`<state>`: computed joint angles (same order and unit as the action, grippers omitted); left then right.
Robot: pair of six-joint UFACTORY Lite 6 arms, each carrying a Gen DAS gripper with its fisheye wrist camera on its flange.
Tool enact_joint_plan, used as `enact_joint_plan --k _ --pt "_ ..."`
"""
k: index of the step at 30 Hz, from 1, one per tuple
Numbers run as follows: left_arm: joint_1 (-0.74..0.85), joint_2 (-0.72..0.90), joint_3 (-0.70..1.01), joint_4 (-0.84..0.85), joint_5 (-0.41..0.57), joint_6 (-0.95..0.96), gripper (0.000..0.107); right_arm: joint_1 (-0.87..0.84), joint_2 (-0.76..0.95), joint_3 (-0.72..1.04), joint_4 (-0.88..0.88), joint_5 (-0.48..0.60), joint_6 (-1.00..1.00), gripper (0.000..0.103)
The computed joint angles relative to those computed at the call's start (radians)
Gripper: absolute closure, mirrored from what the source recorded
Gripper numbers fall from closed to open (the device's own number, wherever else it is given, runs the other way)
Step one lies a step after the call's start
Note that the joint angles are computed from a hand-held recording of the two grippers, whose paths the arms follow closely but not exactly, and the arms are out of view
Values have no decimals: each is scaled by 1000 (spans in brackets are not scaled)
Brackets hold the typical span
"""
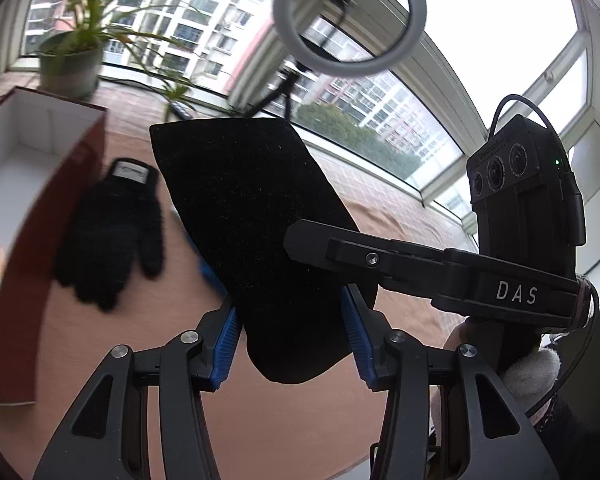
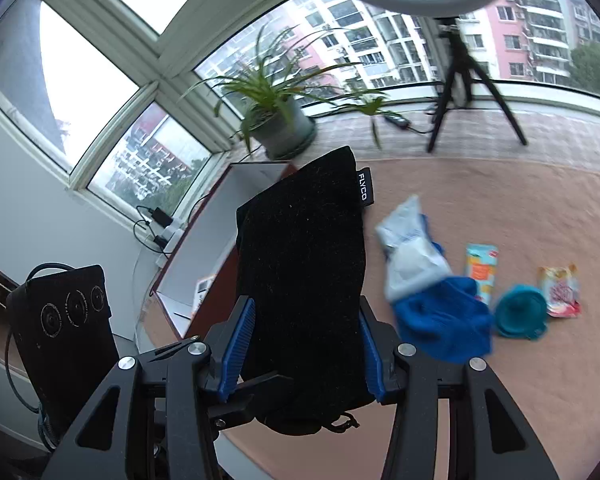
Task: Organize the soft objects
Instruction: 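Lift the black pouch and carry it over the cardboard box, then lower the black pouch into the box and open the left gripper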
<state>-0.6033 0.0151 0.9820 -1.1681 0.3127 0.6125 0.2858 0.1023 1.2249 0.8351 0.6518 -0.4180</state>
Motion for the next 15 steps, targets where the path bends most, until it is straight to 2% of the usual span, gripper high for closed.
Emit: enact_joint_plan --k 7,12,15 --pt "230 -92 -51 78 103 34 61 182 282 345 -79 -38 164 57" --pt "405 -49 -5 92 198 107 61 262 510 645 -162 -17 292 57" --pt "487 -14 26 100 240 135 61 294 667 872 -229 31 386 57"
